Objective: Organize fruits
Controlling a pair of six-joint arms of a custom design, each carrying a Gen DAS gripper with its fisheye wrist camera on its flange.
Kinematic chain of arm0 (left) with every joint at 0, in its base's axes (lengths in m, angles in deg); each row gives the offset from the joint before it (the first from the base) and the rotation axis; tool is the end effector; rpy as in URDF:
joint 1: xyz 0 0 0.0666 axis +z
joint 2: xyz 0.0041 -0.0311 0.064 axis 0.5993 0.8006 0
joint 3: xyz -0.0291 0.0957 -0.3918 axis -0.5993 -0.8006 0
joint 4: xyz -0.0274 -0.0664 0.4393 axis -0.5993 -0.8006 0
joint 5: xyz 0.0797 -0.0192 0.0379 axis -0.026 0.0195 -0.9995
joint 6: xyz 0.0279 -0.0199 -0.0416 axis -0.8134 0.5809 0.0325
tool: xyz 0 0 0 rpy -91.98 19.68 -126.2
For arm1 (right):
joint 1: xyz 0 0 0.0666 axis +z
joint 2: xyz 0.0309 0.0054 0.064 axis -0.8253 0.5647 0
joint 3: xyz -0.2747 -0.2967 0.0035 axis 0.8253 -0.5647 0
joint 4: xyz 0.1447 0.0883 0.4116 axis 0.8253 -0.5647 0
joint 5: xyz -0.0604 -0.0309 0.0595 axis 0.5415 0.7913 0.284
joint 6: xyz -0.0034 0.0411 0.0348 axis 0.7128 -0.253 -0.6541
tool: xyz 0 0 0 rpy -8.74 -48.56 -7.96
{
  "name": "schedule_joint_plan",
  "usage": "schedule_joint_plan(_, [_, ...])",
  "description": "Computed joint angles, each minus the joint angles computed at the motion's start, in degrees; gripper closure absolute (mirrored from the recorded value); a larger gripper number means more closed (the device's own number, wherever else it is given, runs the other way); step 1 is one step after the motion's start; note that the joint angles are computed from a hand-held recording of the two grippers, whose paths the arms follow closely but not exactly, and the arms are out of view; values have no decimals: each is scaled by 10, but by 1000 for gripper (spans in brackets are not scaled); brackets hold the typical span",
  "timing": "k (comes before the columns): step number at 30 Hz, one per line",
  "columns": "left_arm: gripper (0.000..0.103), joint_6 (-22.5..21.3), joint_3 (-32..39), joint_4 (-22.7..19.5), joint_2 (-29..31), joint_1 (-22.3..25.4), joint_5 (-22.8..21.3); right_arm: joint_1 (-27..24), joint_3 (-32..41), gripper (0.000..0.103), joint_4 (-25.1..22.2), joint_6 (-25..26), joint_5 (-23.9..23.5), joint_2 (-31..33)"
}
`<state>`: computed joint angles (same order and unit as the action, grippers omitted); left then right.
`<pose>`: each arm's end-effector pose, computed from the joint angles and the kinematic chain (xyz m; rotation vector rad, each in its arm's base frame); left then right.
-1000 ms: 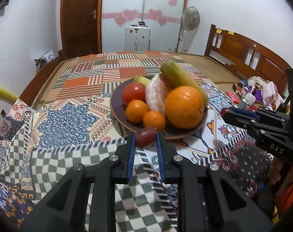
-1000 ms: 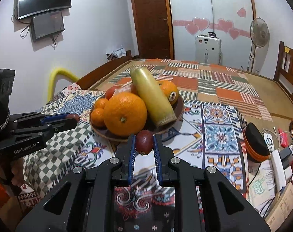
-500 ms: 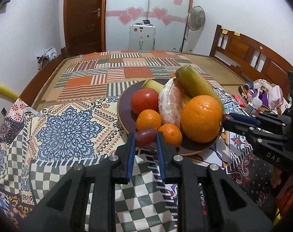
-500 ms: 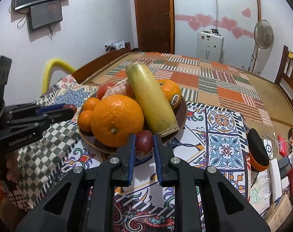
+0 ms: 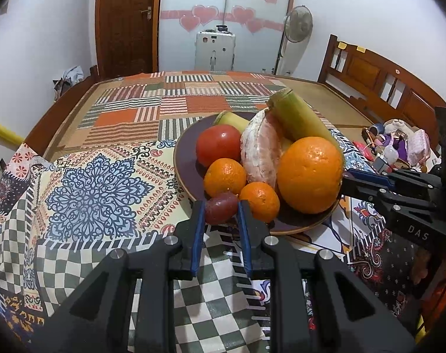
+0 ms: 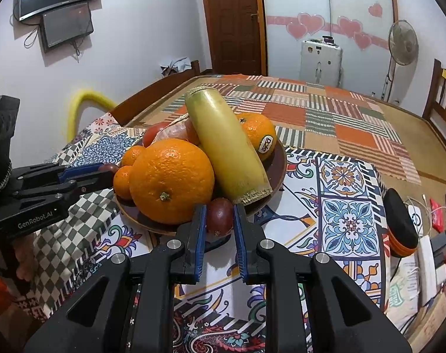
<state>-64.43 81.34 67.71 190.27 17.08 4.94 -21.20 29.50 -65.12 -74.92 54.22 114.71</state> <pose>0.6211 -0.2257 0.2674 0.3136 2.3188 -0.2982 0.5753 0.3882 0.2969 -0.3411 2.3202 0.2798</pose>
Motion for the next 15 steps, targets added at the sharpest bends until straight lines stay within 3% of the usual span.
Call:
schedule_joint_plan(6, [77,-5,-3,-1,-1,4,5,-4,-1,74,-1,-2,-5,0])
schedule_joint_plan(15, [73,-8,-32,26,-28,3,-12,-1,-30,73,23,-5,20,-24])
